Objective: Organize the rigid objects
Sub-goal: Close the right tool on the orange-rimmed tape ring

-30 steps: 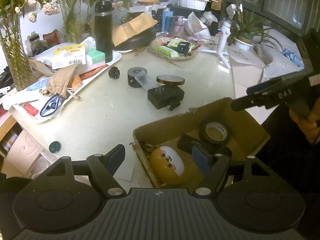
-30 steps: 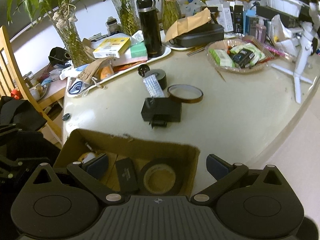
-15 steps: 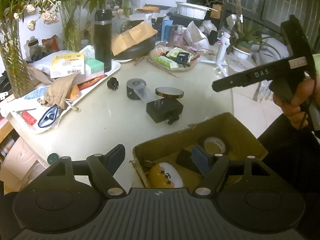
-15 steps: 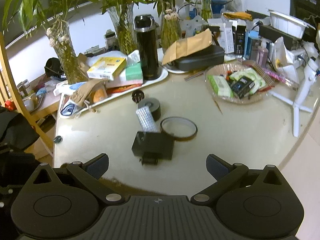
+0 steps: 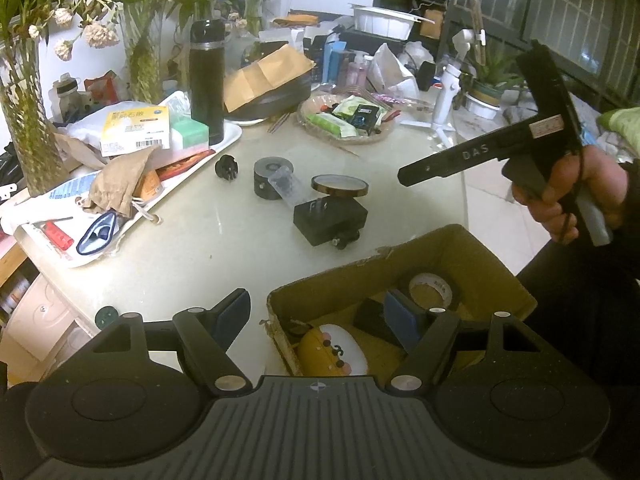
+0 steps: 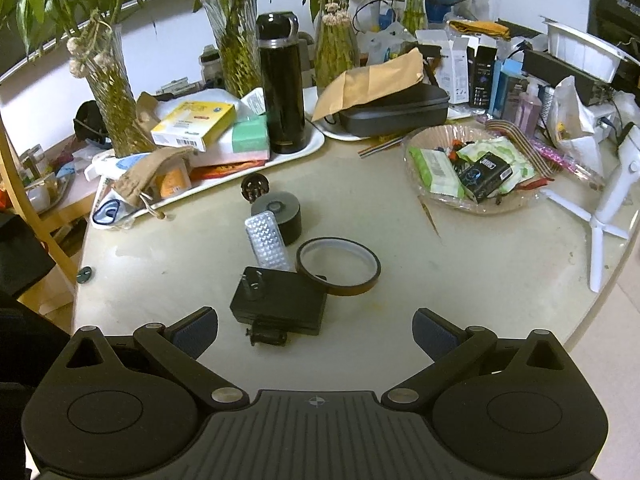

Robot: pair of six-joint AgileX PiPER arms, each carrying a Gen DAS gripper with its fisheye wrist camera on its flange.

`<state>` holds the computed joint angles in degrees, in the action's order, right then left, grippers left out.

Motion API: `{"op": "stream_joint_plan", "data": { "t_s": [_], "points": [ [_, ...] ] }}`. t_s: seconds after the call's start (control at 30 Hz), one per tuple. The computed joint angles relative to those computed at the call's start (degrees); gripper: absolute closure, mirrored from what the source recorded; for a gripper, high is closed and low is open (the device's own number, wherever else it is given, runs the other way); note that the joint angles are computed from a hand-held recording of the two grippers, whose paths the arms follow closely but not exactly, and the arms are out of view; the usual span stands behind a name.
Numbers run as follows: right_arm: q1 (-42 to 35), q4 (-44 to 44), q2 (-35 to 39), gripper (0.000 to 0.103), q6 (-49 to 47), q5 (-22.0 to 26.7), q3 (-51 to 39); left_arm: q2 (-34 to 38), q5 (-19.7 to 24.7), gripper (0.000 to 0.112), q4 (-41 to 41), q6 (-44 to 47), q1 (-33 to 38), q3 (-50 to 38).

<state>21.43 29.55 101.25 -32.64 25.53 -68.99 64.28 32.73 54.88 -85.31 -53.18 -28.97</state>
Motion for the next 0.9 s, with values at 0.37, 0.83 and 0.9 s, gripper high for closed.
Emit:
{"op": "stream_joint_plan", "data": {
  "t_s": [0.37,0.83,0.9],
  "points": [
    [-1.68,1.58,8.08,0.0,-1.04,3.69,-8.23,1.61,-3.66,0.039,1.38,0.3,3.14,0.09],
    [-2.24,-0.54,19.76,0.0,2.95,9.15,-21.55,2.21,-7.1,0.039,1.51,1.4,6.55,0.5],
    [-2.22,-1.16,21.76,0.0,3.74,10.13,-24.11,2.26,-7.4,0.039,1.24,1.8,6.91,0.52]
  ]
}}
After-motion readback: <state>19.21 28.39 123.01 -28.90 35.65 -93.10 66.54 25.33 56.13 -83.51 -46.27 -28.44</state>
